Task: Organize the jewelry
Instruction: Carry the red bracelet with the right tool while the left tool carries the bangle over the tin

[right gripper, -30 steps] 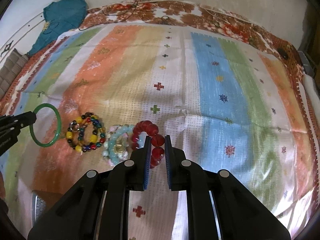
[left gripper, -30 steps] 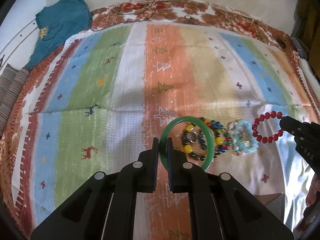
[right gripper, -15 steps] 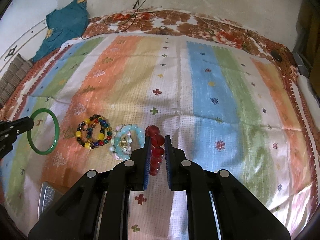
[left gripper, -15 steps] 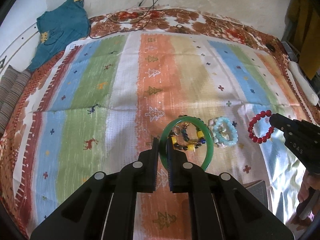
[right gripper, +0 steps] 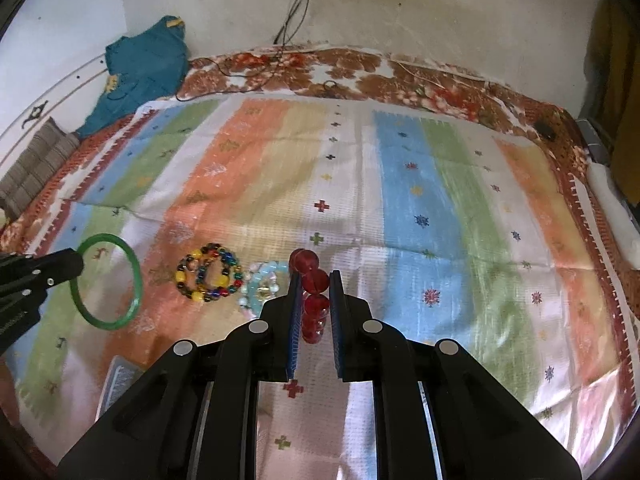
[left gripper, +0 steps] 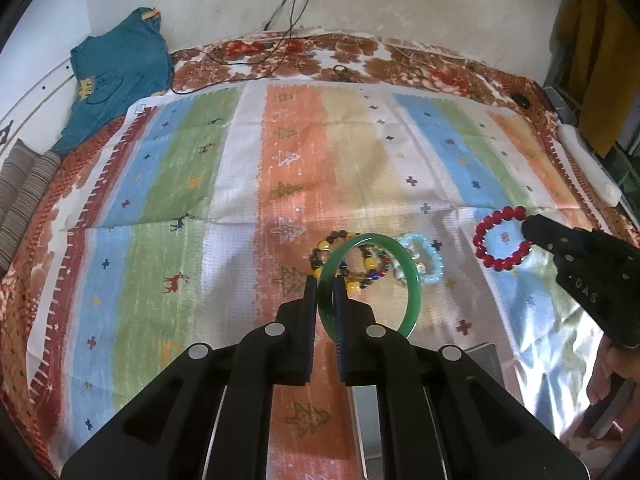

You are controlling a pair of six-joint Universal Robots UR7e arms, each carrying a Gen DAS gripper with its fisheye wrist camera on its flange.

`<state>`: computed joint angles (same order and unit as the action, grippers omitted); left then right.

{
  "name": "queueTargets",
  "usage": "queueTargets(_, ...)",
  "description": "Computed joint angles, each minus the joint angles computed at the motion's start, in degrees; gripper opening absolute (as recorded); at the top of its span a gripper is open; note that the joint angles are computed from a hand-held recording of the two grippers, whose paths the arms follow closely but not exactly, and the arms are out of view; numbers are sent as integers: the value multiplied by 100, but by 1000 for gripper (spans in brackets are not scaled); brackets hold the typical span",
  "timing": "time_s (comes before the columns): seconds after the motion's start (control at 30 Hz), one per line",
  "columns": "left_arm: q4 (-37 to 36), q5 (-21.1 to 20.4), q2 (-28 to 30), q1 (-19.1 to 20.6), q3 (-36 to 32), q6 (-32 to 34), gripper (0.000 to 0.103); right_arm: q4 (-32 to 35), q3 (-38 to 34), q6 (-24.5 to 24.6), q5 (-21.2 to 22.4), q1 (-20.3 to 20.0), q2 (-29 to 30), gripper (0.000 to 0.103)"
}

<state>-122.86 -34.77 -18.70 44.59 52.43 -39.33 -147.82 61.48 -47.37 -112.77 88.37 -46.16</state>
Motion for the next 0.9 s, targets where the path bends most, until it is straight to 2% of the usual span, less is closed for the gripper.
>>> queueTargets(0.17, 110, 141, -31, -147, 111, -15, 8, -69, 330, -41, 28, 21, -228, 14)
queueTargets(0.37, -4, 1, -155, -219, 378, -113, 8, -199, 731, -116, 112, 44, -490, 14)
queueTargets(0.77, -123, -7, -278, -417, 727, -211, 8, -294, 1465, -164, 343, 52, -1051, 14)
queueTargets(0.9, 52, 59, -292, -455, 763, -328, 8, -309, 1682, -205, 395, 47, -1204, 14)
